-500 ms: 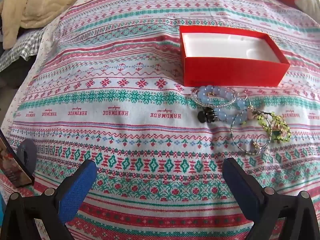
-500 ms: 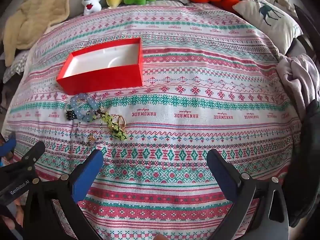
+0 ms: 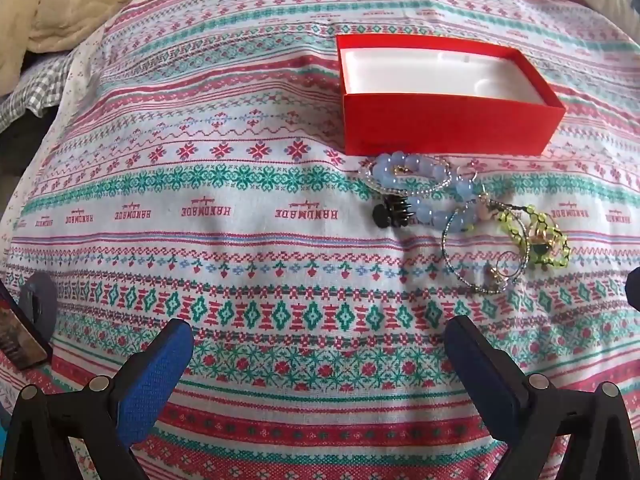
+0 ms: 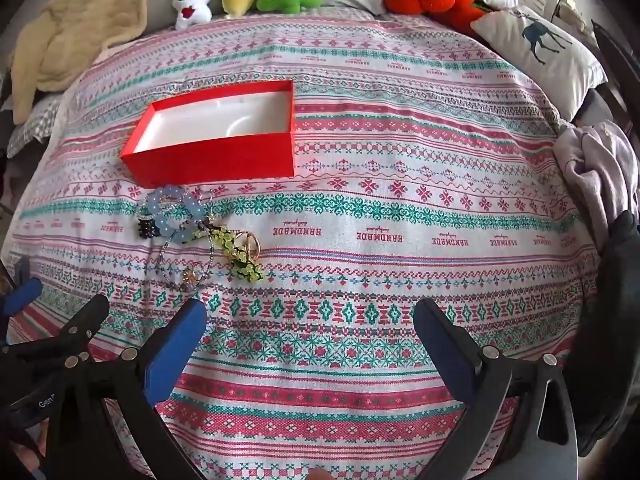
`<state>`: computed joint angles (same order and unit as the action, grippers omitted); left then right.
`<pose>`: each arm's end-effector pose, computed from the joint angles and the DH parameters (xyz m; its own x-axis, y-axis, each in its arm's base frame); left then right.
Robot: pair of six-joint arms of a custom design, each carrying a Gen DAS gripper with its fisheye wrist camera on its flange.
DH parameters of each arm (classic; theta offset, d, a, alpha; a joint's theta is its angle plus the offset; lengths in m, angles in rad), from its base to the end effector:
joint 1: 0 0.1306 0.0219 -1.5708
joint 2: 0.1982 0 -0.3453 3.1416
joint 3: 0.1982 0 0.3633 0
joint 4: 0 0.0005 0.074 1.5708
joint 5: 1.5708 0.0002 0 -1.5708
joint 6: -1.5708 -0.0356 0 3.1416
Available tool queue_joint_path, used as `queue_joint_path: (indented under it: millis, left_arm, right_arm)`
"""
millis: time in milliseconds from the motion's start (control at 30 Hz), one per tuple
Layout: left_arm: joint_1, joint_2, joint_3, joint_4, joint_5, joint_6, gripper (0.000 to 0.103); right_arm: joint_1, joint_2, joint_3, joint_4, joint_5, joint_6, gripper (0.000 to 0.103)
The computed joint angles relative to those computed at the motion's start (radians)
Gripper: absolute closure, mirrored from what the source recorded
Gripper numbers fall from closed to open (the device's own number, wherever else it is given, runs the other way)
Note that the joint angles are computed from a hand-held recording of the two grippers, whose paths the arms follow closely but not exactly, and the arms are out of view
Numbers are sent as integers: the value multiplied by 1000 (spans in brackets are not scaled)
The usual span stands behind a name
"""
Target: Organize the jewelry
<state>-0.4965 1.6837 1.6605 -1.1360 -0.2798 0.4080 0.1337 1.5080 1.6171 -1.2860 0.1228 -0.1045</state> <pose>0.4739 -0.2461 0.3516 -0.8828 0.0446 -0.4677 0.0114 0.9972 0.0736 0.4679 0.0580 0.4113 -0.9191 -0.0192 -0.3935 0.0102 0.9973 -0.0725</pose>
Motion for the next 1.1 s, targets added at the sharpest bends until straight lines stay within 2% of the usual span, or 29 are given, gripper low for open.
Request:
queue_joint_path:
  millis: [1100]
  left_arm:
    - [-1, -8, -16, 11, 3, -1, 0]
  right_arm:
    - [7, -5, -19, 12, 19, 1, 0]
